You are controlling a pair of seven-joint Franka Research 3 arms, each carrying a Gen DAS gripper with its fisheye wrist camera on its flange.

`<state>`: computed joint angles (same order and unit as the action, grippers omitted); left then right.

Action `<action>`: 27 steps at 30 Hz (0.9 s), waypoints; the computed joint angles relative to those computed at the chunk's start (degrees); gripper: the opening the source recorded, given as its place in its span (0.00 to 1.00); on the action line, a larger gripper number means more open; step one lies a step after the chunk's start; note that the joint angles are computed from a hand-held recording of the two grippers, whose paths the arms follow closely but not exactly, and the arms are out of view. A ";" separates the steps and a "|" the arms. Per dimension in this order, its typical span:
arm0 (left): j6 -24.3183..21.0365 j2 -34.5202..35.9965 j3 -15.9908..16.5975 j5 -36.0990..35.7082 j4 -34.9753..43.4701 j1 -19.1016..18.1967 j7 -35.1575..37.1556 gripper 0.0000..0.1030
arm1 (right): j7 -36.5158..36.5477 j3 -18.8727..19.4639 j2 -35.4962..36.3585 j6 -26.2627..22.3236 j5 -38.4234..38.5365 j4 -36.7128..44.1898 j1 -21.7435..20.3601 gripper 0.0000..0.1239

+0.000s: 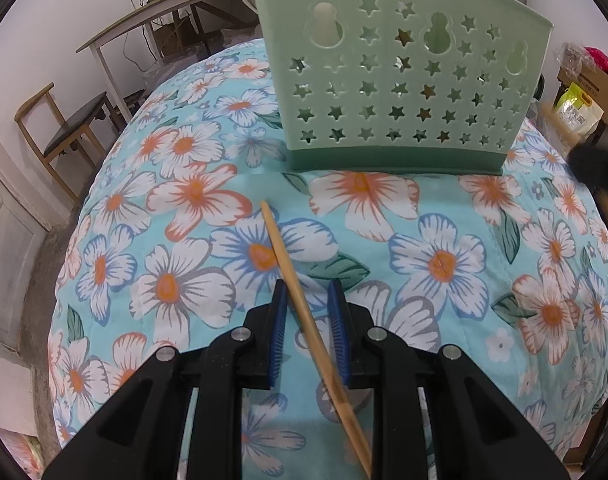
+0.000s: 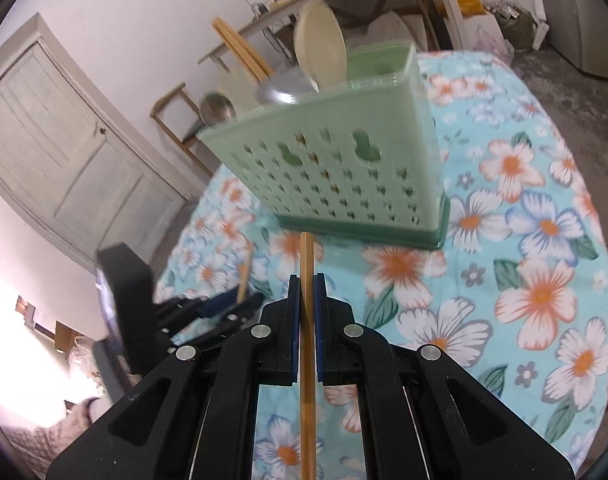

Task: Organize utensils
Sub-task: 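Raise the chopstick over the basket with the right tool while the left lifts its chopstick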

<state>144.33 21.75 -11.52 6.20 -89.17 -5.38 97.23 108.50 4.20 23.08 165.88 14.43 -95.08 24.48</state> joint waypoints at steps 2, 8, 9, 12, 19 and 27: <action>-0.19 0.26 0.13 0.37 0.42 -0.18 -0.14 0.20 | -0.27 -0.13 -0.99 0.54 -0.20 -0.38 -0.03 0.04; -0.41 0.23 0.22 0.70 0.53 -0.35 -0.73 0.20 | 1.06 -1.27 -1.92 1.32 -2.03 0.89 0.86 0.04; -0.25 0.25 0.28 0.96 0.48 -0.42 -0.75 0.20 | 1.22 -1.28 -1.87 1.48 -2.13 1.24 0.87 0.04; 0.20 0.09 0.24 1.21 0.12 -0.40 -0.66 0.19 | 1.35 -1.13 -1.65 2.09 -2.03 1.64 0.69 0.04; 0.18 0.55 -0.22 -0.30 0.91 0.25 -0.17 0.10 | 1.23 -0.74 -0.82 2.09 -1.24 2.95 0.29 0.04; -0.46 -0.06 -2.19 -7.15 2.40 2.88 3.60 0.05 | 3.35 -2.24 -3.03 6.19 -2.00 0.35 1.08 0.04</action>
<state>143.87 21.69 -13.71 -0.95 -86.78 -2.50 100.83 111.85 1.96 20.04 172.07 12.43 -94.73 25.56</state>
